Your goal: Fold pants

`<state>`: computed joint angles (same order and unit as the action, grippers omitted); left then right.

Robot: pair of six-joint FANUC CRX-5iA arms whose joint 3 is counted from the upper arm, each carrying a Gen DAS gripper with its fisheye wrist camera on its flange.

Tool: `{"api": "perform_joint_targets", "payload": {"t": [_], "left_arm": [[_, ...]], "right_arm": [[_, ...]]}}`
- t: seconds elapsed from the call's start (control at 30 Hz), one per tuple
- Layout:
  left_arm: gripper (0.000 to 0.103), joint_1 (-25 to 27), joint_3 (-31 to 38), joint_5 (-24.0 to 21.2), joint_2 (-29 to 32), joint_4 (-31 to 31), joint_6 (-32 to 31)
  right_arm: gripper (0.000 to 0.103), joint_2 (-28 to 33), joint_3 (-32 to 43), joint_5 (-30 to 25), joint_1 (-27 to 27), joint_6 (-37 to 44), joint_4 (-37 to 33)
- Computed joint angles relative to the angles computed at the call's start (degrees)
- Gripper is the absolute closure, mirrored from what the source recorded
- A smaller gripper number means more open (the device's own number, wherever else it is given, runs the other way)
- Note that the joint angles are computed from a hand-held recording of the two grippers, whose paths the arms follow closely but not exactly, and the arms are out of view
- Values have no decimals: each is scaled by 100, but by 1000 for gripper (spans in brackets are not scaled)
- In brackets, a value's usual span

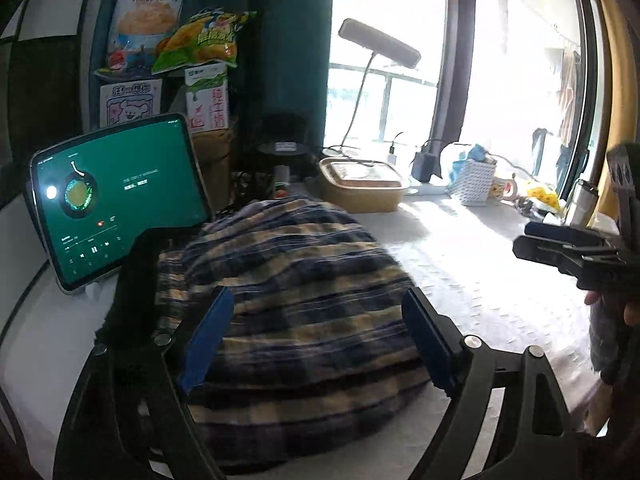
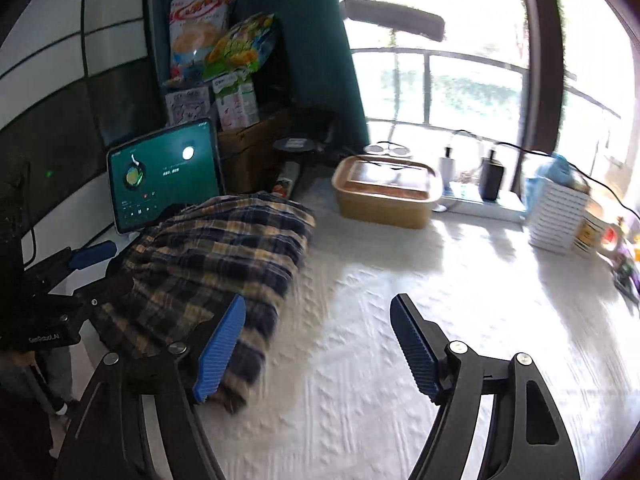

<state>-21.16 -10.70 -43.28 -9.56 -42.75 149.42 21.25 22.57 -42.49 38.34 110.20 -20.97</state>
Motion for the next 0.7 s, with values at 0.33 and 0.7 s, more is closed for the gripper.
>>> {"api": "perform_joint_targets", "payload": {"t": [0.33, 0.7], "left_arm": [[1, -944, 378, -278, 368, -889, 1110], [1, -1778, 1184, -1098, 860, -1616, 1781]], "right_arm": [[23, -905, -1271, 555, -307, -198, 165], [5, -1890, -2475, 1585, -552, -557, 459]]}}
